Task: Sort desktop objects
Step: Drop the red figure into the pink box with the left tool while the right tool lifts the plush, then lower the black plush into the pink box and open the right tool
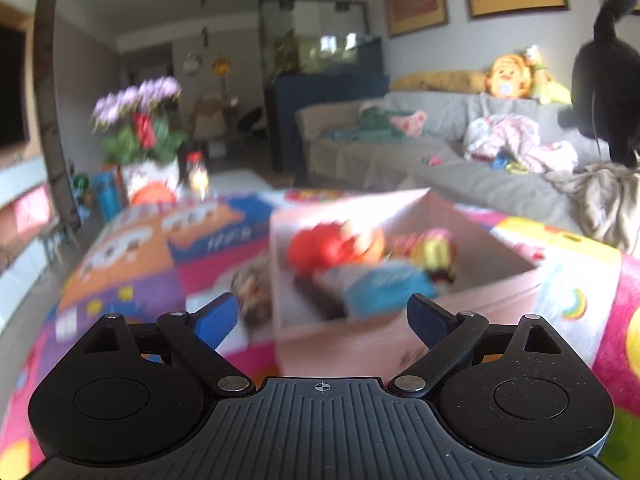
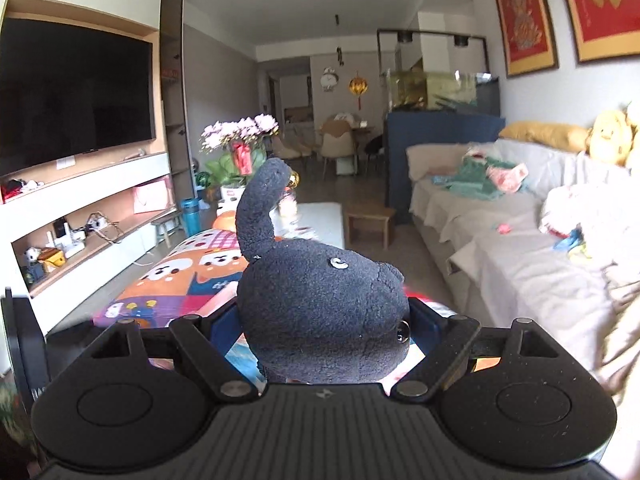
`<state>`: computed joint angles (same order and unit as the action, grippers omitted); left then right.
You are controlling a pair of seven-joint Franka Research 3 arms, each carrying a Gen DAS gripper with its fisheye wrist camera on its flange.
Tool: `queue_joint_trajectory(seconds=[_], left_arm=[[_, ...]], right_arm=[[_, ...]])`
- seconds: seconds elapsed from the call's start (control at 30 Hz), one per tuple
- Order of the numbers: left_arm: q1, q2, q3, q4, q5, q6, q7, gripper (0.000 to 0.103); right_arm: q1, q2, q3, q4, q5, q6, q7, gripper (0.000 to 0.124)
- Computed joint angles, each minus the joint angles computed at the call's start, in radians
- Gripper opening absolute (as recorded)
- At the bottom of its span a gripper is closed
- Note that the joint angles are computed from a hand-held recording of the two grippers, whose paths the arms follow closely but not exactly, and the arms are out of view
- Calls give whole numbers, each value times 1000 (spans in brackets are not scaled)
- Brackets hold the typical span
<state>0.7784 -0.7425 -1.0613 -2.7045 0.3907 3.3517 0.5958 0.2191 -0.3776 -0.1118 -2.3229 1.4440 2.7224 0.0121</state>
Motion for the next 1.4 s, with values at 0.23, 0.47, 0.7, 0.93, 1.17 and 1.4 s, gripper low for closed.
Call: queue_joint_trajectory(seconds=[0.23, 0.47, 0.7, 0.93, 1.17, 1.4], left_arm=[[-2, 139, 29, -45, -63, 153, 22, 97], [-123, 232, 105, -67, -86, 234, 112, 99], [-234, 8, 124, -161, -227, 90, 110, 100], [-272, -24, 201, -199, -213, -23, -20, 101], [-280, -14, 223, -216, -149, 27, -63, 101], [-266, 4, 194, -216, -158, 70, -40, 102]], right_arm=[[22, 183, 55, 172, -29, 8, 100, 85], [23, 413, 140, 377, -354, 60, 514, 88], [-37, 459, 169, 396, -477, -37, 640, 98], [-23, 439, 175, 349, -491, -21, 567, 85], [7, 437, 195, 340, -472, -10, 542, 87], [70, 526, 236, 402, -529, 121, 596, 80]])
